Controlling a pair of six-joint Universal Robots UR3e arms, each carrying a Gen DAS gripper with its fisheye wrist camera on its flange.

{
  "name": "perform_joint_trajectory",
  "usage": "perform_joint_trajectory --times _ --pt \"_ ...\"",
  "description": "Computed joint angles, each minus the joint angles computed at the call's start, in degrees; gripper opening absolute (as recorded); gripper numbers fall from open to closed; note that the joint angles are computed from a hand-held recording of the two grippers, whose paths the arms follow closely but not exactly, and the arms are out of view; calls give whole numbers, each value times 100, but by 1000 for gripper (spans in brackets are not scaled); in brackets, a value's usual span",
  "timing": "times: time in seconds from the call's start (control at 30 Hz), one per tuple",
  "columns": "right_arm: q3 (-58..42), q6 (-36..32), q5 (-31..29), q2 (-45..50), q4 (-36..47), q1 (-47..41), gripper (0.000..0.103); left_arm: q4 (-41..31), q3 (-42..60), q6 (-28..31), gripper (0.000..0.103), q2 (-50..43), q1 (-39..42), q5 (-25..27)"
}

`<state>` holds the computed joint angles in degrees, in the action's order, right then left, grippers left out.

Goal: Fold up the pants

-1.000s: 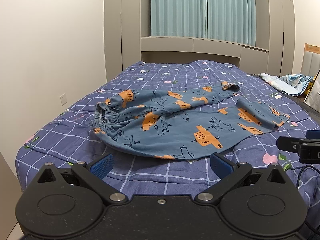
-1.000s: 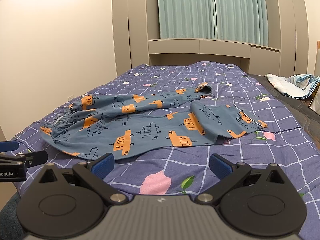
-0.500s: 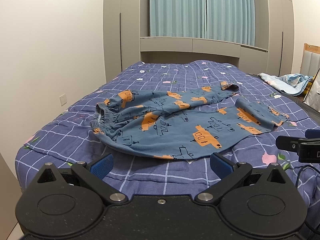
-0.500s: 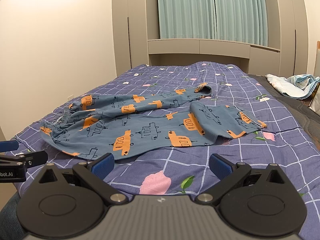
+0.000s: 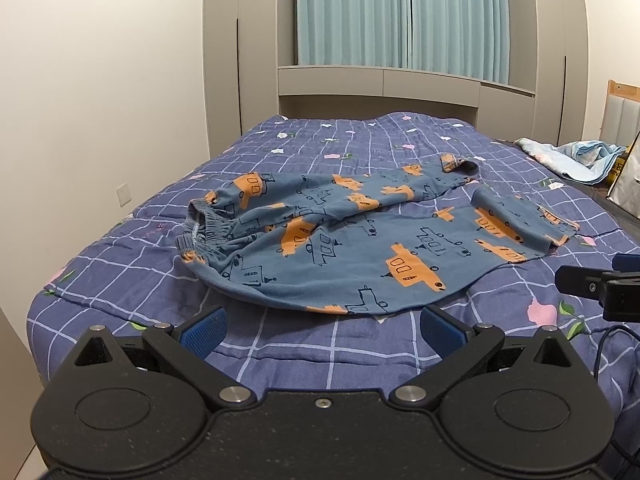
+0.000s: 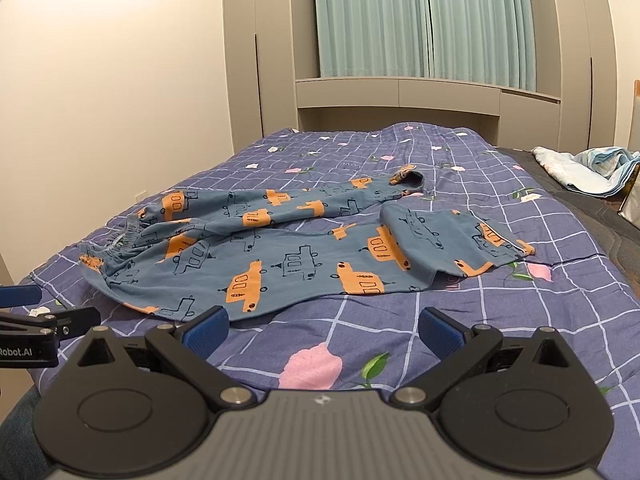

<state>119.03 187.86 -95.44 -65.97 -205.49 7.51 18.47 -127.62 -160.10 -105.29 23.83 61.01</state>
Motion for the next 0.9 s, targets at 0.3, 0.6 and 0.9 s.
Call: perform_joint_trajectory --times 0.3,0.6,0.9 --pt "-137 -92 68 46 98 -18 103 -133 223 -33 102 -142 -54 77" --pt "-454 -178 216 179 345 -71 103 -422 673 -89 102 -386 -169 230" --pt "-1406 -714 1026 376 1243 -494 103 -1314 1939 -240 102 -745 -190 330"
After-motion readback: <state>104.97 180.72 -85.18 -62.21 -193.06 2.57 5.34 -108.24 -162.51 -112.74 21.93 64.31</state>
